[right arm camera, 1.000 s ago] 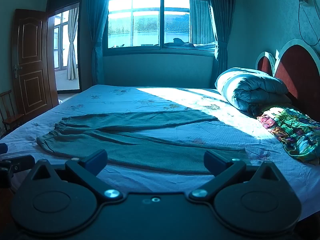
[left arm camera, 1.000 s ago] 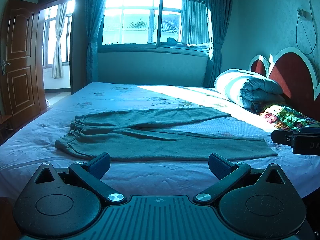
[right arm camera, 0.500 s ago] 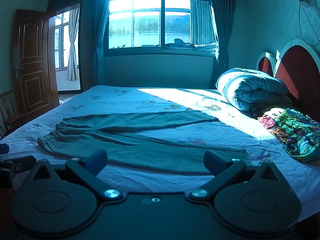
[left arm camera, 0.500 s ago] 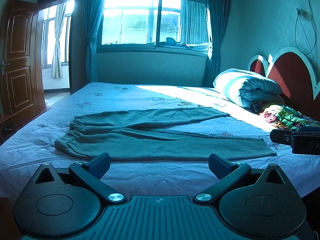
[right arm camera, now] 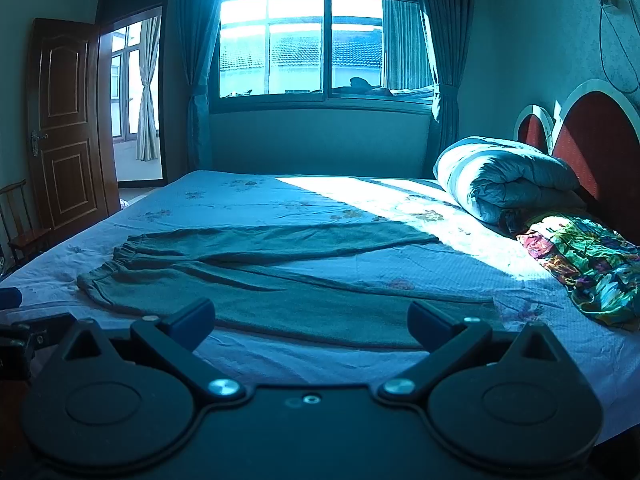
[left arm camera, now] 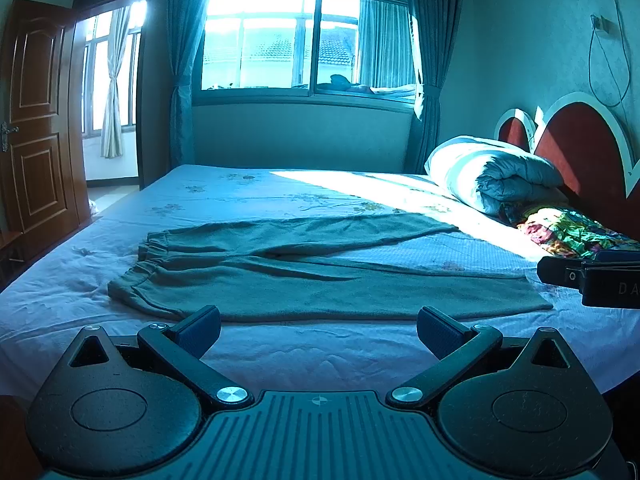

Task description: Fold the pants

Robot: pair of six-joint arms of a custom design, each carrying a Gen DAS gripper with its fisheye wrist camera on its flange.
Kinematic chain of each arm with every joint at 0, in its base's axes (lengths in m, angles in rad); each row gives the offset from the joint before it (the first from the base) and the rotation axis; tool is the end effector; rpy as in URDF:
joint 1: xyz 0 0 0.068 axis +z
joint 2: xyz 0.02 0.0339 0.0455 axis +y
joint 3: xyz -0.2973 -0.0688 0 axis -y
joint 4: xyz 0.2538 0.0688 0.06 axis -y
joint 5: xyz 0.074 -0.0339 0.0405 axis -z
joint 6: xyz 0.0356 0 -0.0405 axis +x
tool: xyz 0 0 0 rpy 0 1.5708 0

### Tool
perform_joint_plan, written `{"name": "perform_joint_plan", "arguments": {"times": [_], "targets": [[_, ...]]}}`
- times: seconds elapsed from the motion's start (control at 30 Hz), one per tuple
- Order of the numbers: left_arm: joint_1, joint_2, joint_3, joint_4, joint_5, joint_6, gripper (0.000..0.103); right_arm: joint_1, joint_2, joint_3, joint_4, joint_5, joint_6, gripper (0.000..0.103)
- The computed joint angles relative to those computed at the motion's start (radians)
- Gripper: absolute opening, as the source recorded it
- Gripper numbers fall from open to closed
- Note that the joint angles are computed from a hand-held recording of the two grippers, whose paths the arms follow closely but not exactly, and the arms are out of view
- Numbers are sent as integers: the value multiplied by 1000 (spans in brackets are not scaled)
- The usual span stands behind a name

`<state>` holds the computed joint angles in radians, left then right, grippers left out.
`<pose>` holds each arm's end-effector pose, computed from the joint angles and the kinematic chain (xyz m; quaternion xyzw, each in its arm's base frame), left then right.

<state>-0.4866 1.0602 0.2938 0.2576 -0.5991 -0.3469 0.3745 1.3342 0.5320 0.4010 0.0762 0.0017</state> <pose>0.1769 -0.0709 0.1897 -0.0916 0.8323 0.0368 0.5454 0.2529 0.0965 0.2190 -0.1338 0.8227 0.0719 0.5478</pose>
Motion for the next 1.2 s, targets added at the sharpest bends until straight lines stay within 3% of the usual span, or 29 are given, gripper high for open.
{"name": "perform_joint_plan", "arguments": {"times": [0.23,0.33,0.47,0.77,0.87,1.0,1.13,1.2], "targets": [[19,6,13,-26,18,1,103,-6,3,5,-4,-17,-2,97],[98,27,8,15,45,63,103,-23,36,20,37,-61,-29,97],[314,107,46,64,151,107,103,-63,139,117,57,-162,-17,97],[683,438,256,176,506,197,103,-50,422,445,26,-215,-43,97],[771,586,359,191,607,244,103,-65,524,572,-9,-259,-11,97],[824,804,582,146,535,355,103,-54,684,800,-134,-239,-38,97],[920,1023,906,1,618,372,103,-36,875,1101,-268,-198,-55,97],[948,1132,1089,-90,634,400,101,-27,1004,1328,-384,-189,-71,97]]}}
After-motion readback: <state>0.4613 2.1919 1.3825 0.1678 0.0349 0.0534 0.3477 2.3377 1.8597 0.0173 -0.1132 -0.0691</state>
